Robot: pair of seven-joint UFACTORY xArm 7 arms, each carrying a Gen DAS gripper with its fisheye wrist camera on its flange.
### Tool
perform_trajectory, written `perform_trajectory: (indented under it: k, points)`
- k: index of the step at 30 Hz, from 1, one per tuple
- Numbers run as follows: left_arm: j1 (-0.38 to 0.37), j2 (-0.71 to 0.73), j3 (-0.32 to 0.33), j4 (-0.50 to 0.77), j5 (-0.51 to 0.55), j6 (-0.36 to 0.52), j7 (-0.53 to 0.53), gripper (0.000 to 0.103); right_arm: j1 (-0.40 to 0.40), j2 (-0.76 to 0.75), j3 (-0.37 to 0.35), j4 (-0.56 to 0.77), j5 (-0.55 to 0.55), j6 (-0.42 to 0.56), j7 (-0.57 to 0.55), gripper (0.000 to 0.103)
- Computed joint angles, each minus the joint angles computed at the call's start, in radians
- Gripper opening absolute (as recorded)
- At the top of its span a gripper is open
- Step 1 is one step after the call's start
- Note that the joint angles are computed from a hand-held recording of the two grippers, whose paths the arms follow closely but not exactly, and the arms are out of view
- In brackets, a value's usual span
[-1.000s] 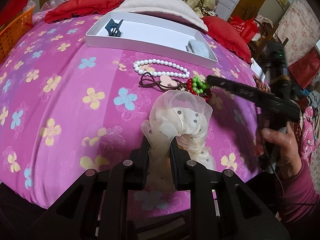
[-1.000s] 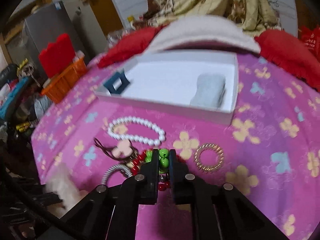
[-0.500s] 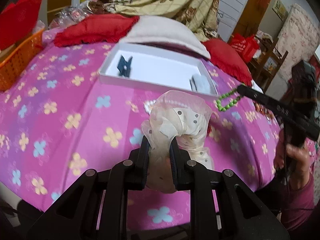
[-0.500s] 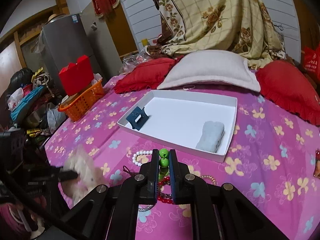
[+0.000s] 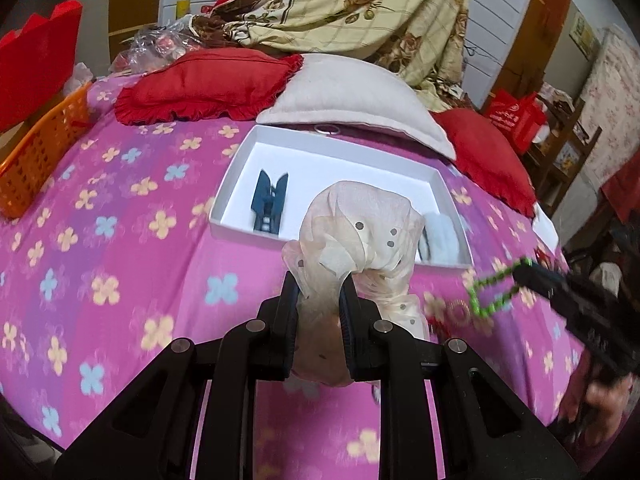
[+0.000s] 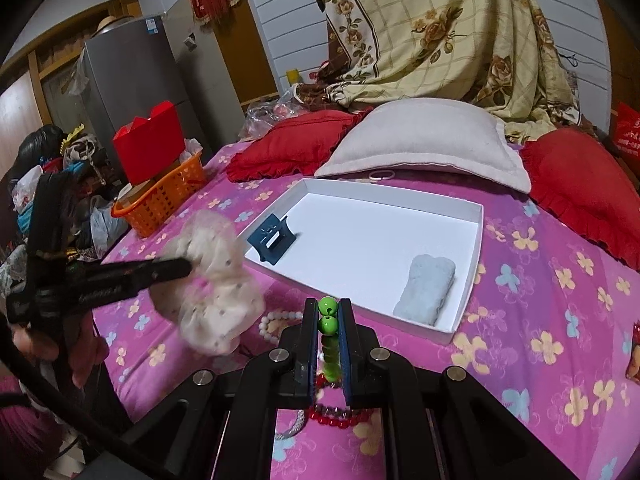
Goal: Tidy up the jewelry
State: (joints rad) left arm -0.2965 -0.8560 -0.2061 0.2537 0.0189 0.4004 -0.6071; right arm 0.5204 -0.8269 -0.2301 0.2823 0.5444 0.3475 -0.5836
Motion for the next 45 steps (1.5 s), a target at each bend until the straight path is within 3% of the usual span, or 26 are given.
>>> perform_trajectory:
  k: [10,16,21,25,27,28,30,32,34,38,39,42,45]
  points:
    - [0.125,0.365,-0.026,0.206,0.068,-0.134,-0.018,0.018,0.166,0.279,-0.116,0.164,0.158,-0.101,-0.127,0.008]
    - [0.234,0.575,-0.093,0.320,0.208,-0.182,-0.139,0.018,0.233,0.477,-0.161,0.290,0.330,-0.096,-0.272,0.008]
    - [0.234,0.707,-0.071,0.376,0.324,-0.197,-0.229,0.018,0.197,0.603,-0.139,0.350,0.402,-0.068,-0.326,0.008]
    - [0.217,0.763,-0.047,0.396,0.422,-0.205,-0.301,0.020,0.126,0.660,-0.081,0.356,0.357,-0.075,-0.285,0.008]
    - [0.211,0.768,-0.035,0.396,0.490,-0.214,-0.358,0.037,0.088,0.669,-0.050,0.354,0.324,-0.078,-0.256,0.008]
    - [0.210,0.764,-0.030,0.394,0.531,-0.218,-0.393,0.042,0.067,0.672,-0.035,0.355,0.302,-0.074,-0.239,0.009]
    - [0.207,0.743,-0.018,0.386,0.596,-0.225,-0.453,0.054,0.034,0.665,-0.007,0.351,0.286,-0.069,-0.225,0.021]
    - [0.190,0.708,-0.001,0.367,0.577,-0.230,-0.442,0.058,0.013,0.638,0.014,0.335,0.309,-0.074,-0.243,0.051]
    - [0.193,0.637,-0.008,0.330,0.567,-0.227,-0.437,0.061,-0.004,0.602,0.036,0.313,0.338,-0.083,-0.274,0.053]
    - [0.201,0.424,-0.047,0.222,0.528,-0.176,-0.398,0.061,-0.082,0.504,0.130,0.246,0.280,-0.113,-0.237,0.054]
    - [0.181,0.344,-0.044,0.180,0.501,-0.149,-0.376,0.061,-0.104,0.477,0.154,0.229,0.247,-0.118,-0.208,0.055]
    - [0.117,0.143,-0.046,0.084,0.431,-0.047,-0.319,0.061,-0.137,0.400,0.200,0.171,0.154,-0.157,-0.114,0.073]
    - [0.055,-0.028,-0.072,0.018,0.368,0.076,-0.277,0.062,-0.191,0.307,0.273,0.107,0.059,-0.179,-0.009,0.076]
